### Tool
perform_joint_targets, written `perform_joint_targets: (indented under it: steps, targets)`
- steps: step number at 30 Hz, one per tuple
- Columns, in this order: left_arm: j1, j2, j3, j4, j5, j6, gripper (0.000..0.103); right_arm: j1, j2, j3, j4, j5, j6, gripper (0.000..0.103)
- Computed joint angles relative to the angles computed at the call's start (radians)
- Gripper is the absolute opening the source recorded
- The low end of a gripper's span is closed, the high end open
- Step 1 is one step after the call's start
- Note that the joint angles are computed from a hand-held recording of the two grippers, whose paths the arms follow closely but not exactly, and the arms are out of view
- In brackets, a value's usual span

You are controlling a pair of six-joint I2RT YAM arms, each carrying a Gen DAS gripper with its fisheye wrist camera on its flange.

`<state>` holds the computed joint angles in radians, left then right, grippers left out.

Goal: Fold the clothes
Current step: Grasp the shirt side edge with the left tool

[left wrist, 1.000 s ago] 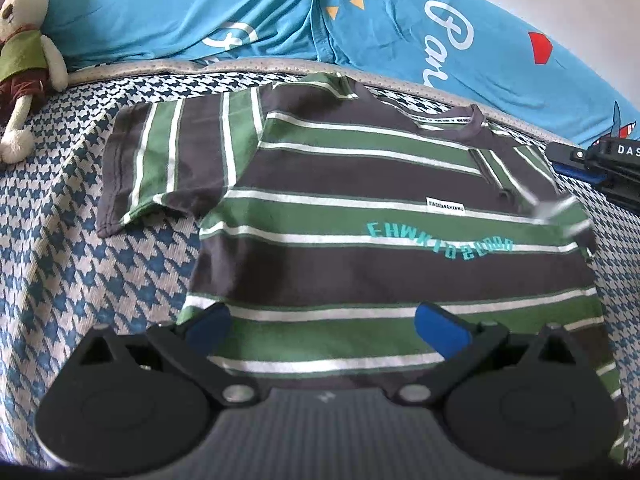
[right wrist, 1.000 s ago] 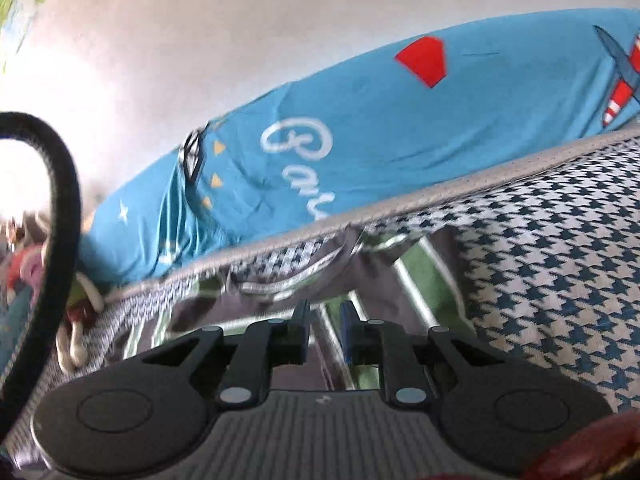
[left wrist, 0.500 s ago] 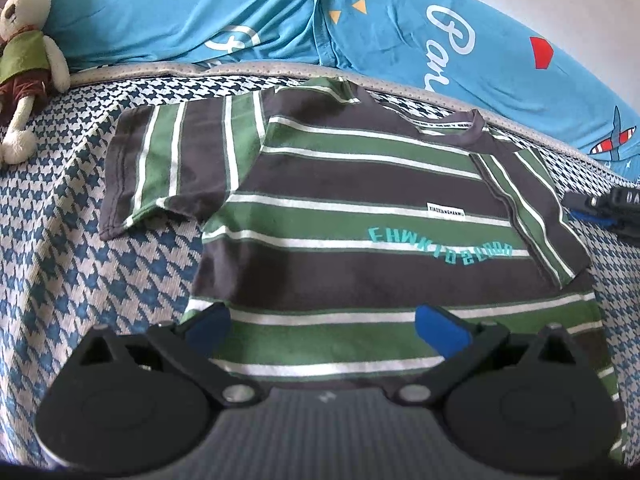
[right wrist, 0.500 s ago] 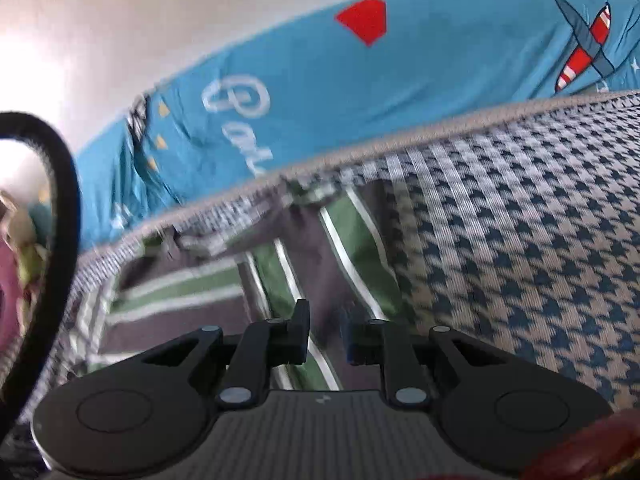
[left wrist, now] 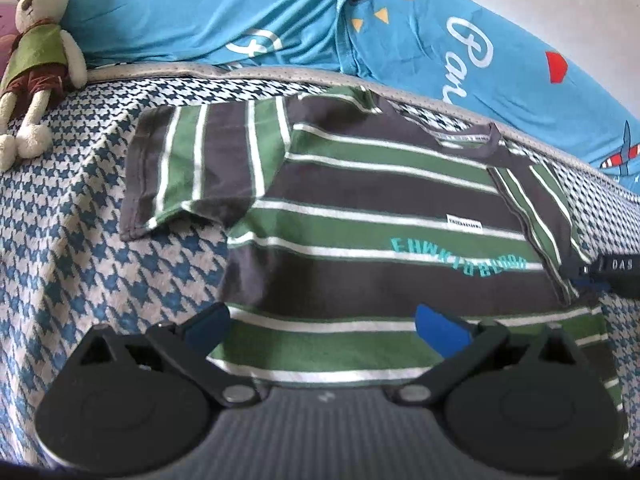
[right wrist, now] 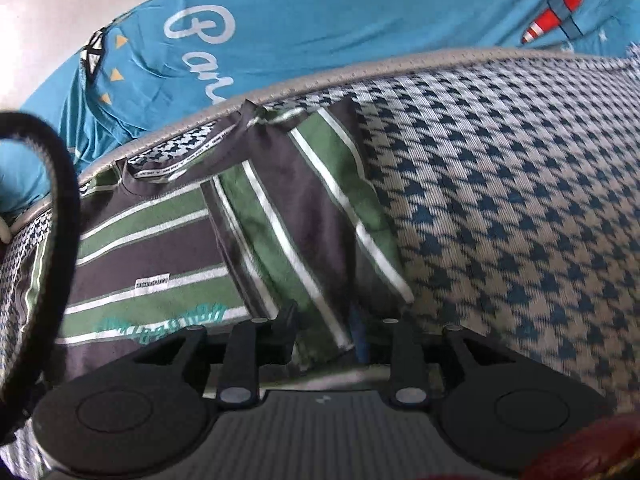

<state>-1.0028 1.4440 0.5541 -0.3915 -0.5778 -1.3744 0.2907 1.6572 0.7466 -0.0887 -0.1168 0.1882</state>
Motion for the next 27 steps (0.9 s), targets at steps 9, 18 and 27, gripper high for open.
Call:
perform_joint_targets:
  steps: [9,18,27]
  targets:
    - [0.102,-0.295,-0.12,-0.113,-0.078,-0.009,0.103,0.084,-0.202,-0.121,-0.027,-0.011,0.181,0.036]
    - [0.493,-0.525,-0.256,-0.013,0.042,0.257,0.098,0.134,-0.183,-0.122,-0.022,-0.031,0.216,0.036]
    - [0.733,-0.458,-0.316,0.189,0.2,0.435,0.097,0.133,-0.152,-0.105,-0.046,-0.083,0.246,0.036]
